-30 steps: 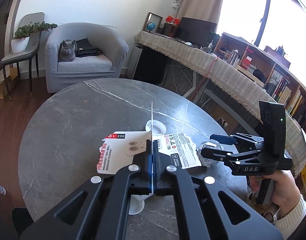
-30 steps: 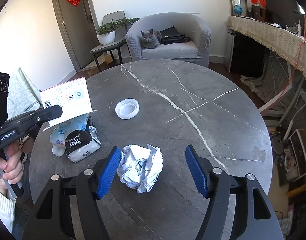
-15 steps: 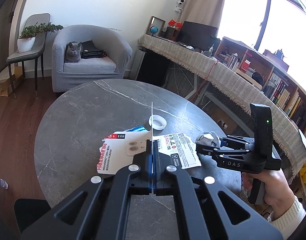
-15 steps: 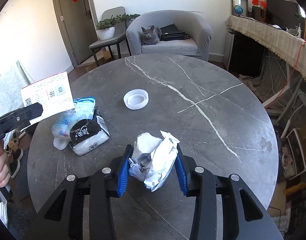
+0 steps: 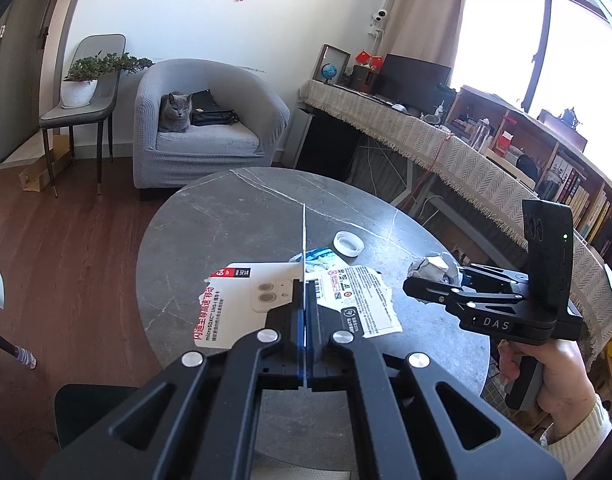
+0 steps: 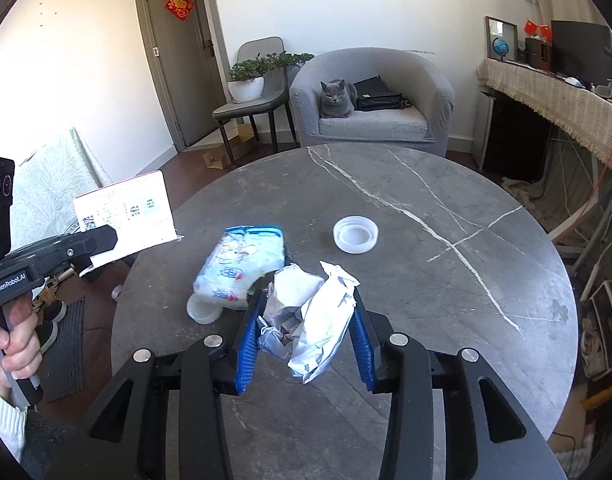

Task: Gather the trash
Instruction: 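Carry the card and crumpled paper with both tools over the green bin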

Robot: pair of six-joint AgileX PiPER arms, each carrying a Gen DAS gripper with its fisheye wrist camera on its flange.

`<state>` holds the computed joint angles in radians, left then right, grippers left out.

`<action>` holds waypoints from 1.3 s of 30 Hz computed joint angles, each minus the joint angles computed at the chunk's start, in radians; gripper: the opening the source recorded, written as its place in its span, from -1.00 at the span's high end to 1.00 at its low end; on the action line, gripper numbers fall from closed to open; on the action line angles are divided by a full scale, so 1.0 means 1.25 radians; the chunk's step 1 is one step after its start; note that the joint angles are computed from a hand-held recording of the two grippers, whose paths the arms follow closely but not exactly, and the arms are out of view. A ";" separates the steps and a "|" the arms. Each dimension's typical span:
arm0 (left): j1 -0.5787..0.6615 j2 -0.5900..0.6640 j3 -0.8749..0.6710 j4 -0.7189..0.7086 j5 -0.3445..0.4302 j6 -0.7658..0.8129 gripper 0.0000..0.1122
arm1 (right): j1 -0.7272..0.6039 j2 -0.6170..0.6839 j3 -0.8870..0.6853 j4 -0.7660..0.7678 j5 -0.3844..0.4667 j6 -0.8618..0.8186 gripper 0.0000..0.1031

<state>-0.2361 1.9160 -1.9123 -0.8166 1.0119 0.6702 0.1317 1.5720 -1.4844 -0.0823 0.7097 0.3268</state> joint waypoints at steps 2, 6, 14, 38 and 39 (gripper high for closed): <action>0.014 -0.007 0.007 -0.004 0.002 0.010 0.98 | 0.016 0.009 -0.018 -0.004 0.000 0.007 0.21; 0.039 -0.015 0.016 -0.005 0.005 0.024 0.98 | 0.042 0.035 -0.060 -0.003 0.003 0.015 0.20; 0.091 -0.004 0.008 0.004 0.024 0.042 0.98 | 0.095 0.112 -0.165 0.007 0.006 0.020 0.21; 0.282 0.077 -0.046 0.073 0.101 0.073 0.98 | 0.246 0.491 -0.760 0.055 0.241 -0.060 0.21; 0.287 0.082 -0.047 0.081 0.104 0.073 0.98 | 0.249 0.517 -0.807 0.059 0.264 -0.061 0.21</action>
<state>0.1220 2.0189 -1.9715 -0.7157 1.1424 0.7617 0.4432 2.2188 -2.4929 -0.0083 1.0394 0.2500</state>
